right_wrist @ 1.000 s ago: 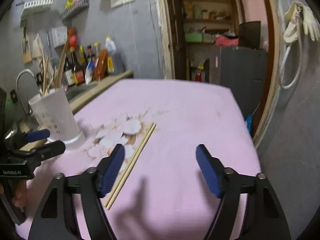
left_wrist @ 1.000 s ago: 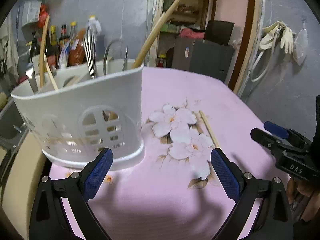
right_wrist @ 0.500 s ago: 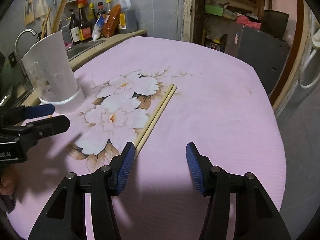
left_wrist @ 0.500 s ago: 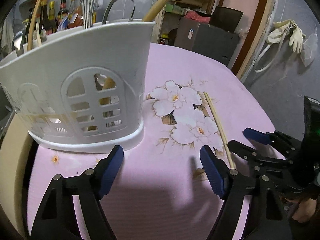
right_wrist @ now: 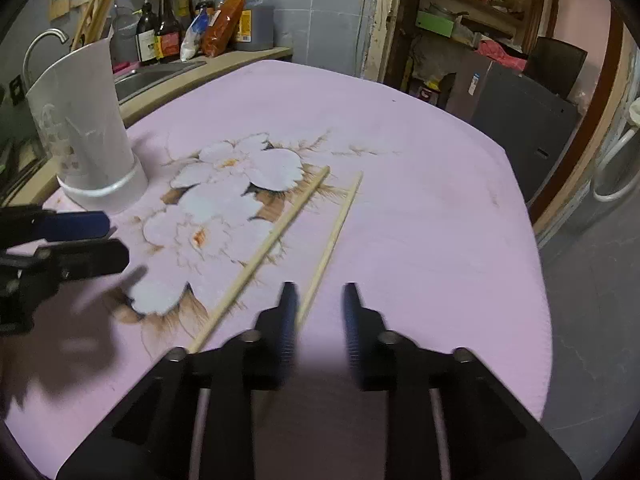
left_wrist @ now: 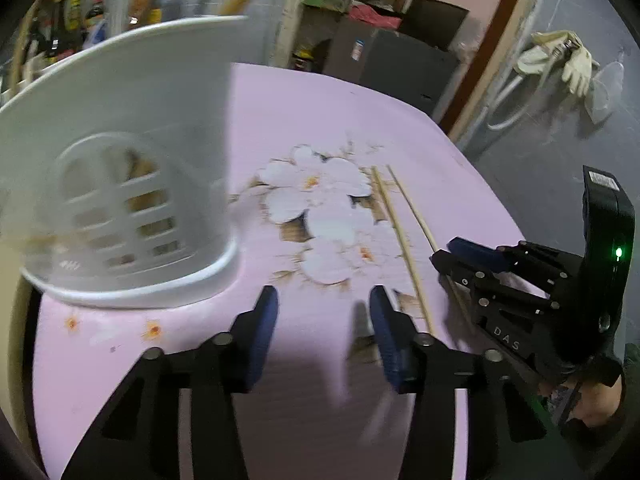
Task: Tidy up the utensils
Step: 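Move both tools back over the last two chopsticks, then grasp a chopstick with the left tool while the right tool grasps the last chopstick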
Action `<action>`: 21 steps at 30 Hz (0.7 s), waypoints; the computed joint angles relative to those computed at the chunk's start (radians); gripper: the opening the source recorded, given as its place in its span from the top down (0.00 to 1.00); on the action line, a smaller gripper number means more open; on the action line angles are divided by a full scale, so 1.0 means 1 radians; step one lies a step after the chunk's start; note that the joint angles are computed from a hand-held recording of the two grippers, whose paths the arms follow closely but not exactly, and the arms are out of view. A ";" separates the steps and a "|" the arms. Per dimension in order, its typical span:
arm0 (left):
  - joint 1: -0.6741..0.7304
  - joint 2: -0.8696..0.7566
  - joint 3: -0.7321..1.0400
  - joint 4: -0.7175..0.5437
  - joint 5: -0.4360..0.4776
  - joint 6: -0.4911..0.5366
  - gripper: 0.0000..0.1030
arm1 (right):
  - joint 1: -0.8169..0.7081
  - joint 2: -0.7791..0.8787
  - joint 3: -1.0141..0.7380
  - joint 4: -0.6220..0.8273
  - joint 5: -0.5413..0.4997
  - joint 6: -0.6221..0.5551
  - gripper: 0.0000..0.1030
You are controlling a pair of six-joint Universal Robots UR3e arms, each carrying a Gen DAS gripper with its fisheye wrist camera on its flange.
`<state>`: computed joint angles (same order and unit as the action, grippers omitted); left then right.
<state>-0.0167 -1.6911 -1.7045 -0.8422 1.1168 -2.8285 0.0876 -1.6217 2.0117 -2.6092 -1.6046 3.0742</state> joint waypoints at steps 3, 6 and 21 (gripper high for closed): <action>-0.017 -0.052 0.095 -0.092 -0.026 0.008 0.67 | -0.039 -0.052 0.039 0.019 0.020 -0.016 0.96; -0.049 -0.111 0.193 -0.154 -0.027 0.011 0.69 | -0.084 -0.113 0.094 0.020 0.036 -0.028 1.00; -0.231 -0.478 0.759 -0.402 0.149 -0.057 0.76 | -0.198 -0.285 0.175 0.107 0.139 -0.011 1.00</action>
